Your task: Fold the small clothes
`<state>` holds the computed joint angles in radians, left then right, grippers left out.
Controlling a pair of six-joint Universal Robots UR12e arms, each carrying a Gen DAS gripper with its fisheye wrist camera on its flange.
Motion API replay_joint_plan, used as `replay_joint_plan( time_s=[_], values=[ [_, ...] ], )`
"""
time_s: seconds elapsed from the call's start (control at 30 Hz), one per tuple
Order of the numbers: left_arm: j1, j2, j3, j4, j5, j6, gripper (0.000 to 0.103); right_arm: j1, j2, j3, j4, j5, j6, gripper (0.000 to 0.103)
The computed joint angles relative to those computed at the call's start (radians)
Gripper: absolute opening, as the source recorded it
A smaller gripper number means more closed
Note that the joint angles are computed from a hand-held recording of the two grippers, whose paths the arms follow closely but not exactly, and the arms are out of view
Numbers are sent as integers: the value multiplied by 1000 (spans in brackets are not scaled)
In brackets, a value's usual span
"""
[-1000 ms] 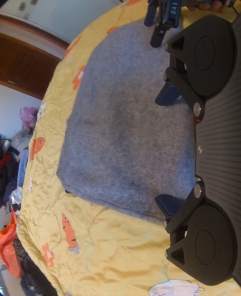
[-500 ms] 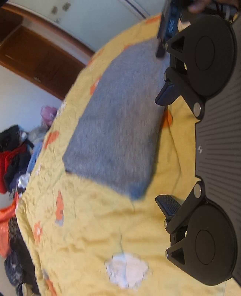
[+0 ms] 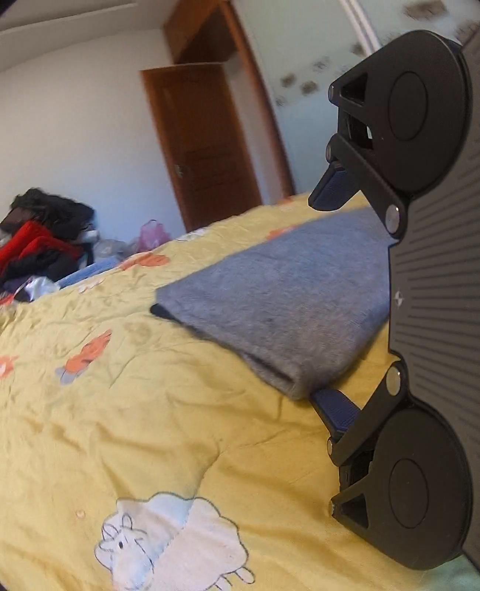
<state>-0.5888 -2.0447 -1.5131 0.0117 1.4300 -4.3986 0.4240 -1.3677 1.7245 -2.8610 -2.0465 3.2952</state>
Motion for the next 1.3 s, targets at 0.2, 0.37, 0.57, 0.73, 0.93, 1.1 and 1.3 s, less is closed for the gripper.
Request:
replay_joint_plan(
  time_s=[0.2,0.37,0.57,0.73,0.93,1.1,1.3],
  values=[
    [7,-20,67,-124,-13,3,103,1,26,-56,93,6,-20,103],
    [0,-35,131,-254,18,67,87,9,53,-80,25,-11,-113,103],
    [-8,-41,171,-413,33,112,9,-13,49,-105,55,71,-105,102],
    [-39,-55,231,-419,96,247,8,-35,38,-121,114,103,-60,102],
    [-71,-113,354,-433,104,370,8,-65,23,-156,168,124,-19,102],
    [-87,-153,416,-445,75,394,8,-101,17,-218,287,264,-64,84],
    [-107,-196,483,-475,41,464,8,-143,28,-290,420,432,3,74]
  ],
)
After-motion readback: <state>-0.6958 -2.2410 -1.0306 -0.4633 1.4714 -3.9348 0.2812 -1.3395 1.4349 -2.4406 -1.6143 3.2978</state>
